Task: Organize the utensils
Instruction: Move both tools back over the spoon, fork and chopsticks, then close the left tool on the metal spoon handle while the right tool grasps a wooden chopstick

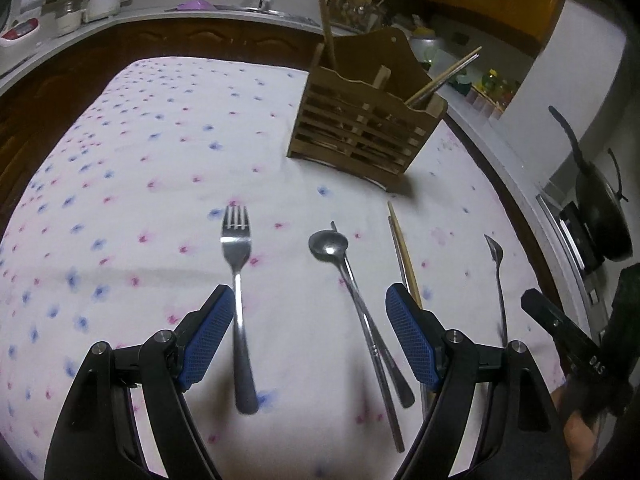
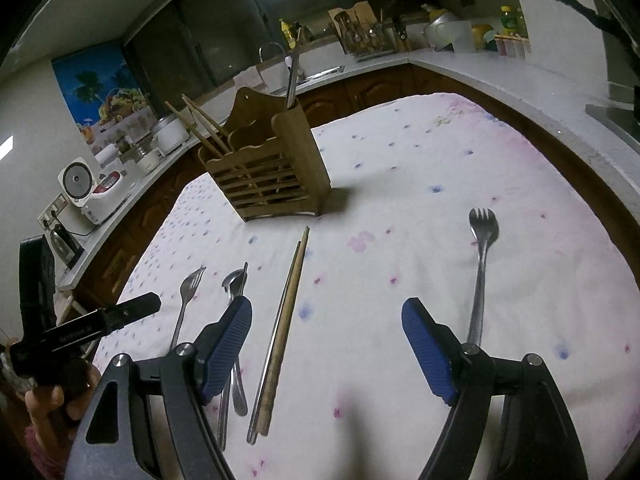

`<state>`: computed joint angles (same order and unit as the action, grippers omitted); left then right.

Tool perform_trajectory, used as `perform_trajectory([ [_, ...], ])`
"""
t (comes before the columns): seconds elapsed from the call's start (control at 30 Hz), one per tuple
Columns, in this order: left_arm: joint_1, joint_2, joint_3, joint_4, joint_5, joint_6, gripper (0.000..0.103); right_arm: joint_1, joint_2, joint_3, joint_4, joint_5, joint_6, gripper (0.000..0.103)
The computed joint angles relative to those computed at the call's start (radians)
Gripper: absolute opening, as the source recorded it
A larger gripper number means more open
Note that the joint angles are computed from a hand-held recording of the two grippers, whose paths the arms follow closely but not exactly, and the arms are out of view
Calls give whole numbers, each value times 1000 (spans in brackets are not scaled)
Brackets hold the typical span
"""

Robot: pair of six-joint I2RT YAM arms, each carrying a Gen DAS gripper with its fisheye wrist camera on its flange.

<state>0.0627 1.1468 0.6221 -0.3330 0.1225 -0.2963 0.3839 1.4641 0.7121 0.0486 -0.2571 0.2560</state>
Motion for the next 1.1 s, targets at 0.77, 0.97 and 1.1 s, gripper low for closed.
perform_trajectory([
  [0.77, -37, 442, 220, 59, 70, 9, 27, 65, 601, 657, -249, -61, -68, 18],
  [0.97, -1, 457, 223, 66, 122, 67, 18, 84, 706, 799, -340, -28, -101, 13],
  [1.1, 28, 465, 240, 29, 185, 109, 10, 89, 715, 818, -354, -10, -116, 9],
])
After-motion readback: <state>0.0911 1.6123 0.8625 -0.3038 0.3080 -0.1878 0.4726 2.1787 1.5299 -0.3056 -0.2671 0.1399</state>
